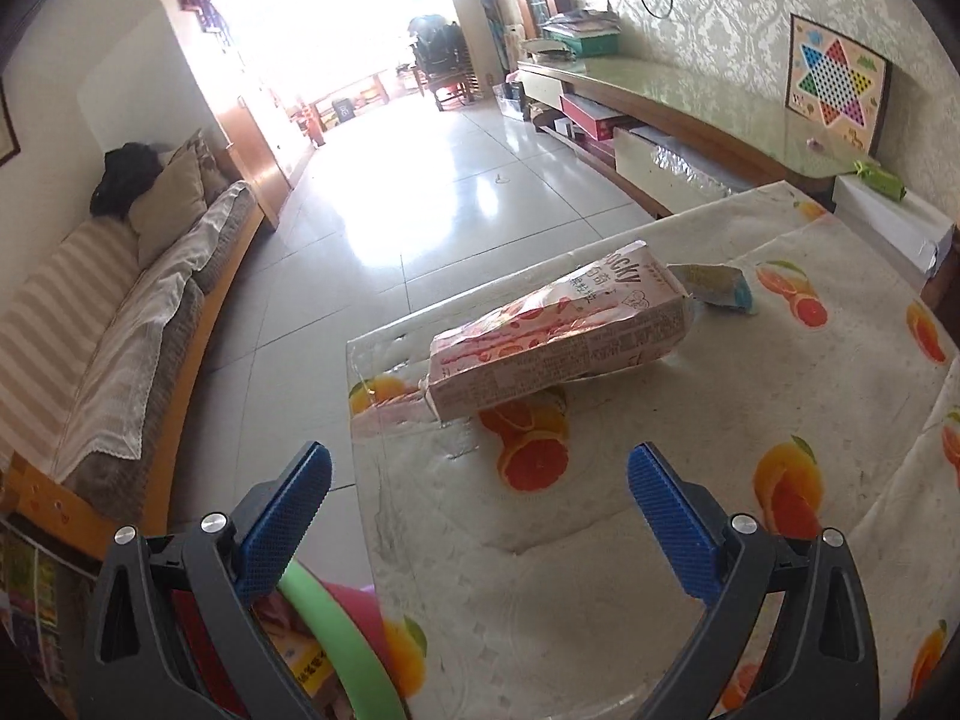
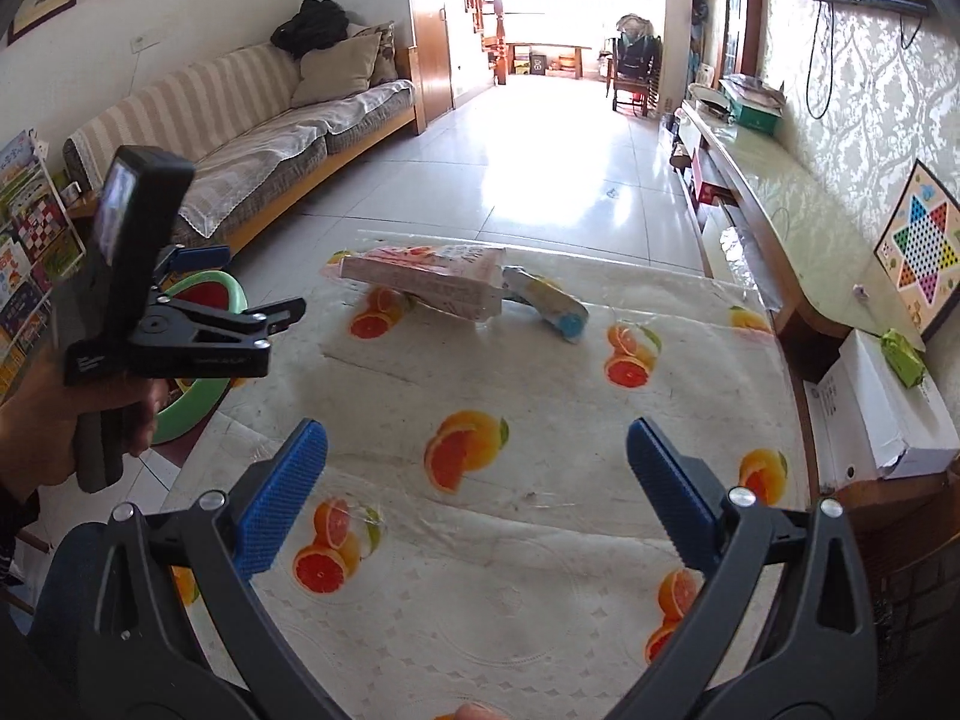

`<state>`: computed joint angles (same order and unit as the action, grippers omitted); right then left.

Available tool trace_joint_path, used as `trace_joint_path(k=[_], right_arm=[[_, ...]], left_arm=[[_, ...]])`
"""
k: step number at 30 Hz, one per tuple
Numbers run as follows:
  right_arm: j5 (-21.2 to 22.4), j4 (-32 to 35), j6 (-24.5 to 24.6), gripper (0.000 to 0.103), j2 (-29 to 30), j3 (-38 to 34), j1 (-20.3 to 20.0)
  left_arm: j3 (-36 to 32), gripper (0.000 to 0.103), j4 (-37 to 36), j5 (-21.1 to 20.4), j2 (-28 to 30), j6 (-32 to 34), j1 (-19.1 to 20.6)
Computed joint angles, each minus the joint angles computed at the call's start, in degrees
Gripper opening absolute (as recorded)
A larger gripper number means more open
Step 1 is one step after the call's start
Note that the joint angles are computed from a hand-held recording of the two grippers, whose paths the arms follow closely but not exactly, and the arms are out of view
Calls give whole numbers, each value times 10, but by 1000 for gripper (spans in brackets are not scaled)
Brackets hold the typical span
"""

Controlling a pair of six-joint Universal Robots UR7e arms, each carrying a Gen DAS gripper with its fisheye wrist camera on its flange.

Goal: Collect trash
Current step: 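Move the left tool to the pink-white Pocky box and close on it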

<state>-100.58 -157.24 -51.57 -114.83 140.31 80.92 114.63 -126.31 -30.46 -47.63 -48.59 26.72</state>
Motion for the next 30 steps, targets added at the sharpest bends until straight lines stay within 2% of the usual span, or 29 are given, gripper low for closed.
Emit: trace_joint_path(k=[5, 7, 12, 15, 21, 24, 25, 26, 30], right_arm=[[19, 19, -2, 98, -12, -11, -43], [24, 20, -2, 98, -14, -17, -56], [27, 23, 7, 98, -12, -30, -80], [30, 28, 6, 98, -11, -32, -93], [20, 22, 3, 98, -4, -30, -102], [19, 25, 3, 98, -6, -30, -105], [17, 27, 5, 98, -7, -31, -102], [18, 26, 4, 98, -7, -30, -102], [14, 20, 1, 98, -5, -29, -94]], left_arm=[[-73, 95, 32, 28, 61, 136, 37], [-97, 95, 41, 26, 79, 183, 49], [-149, 95, 104, 37, 113, 239, 71], [-169, 95, 128, 40, 124, 249, 78], [-169, 95, 57, 29, 126, 313, 86], [-171, 78, 32, -25, 114, 320, 96], [-171, 68, 28, -34, 112, 322, 97], [-172, 61, 41, -23, 114, 310, 94], [-157, 52, 53, -7, 103, 272, 88]])
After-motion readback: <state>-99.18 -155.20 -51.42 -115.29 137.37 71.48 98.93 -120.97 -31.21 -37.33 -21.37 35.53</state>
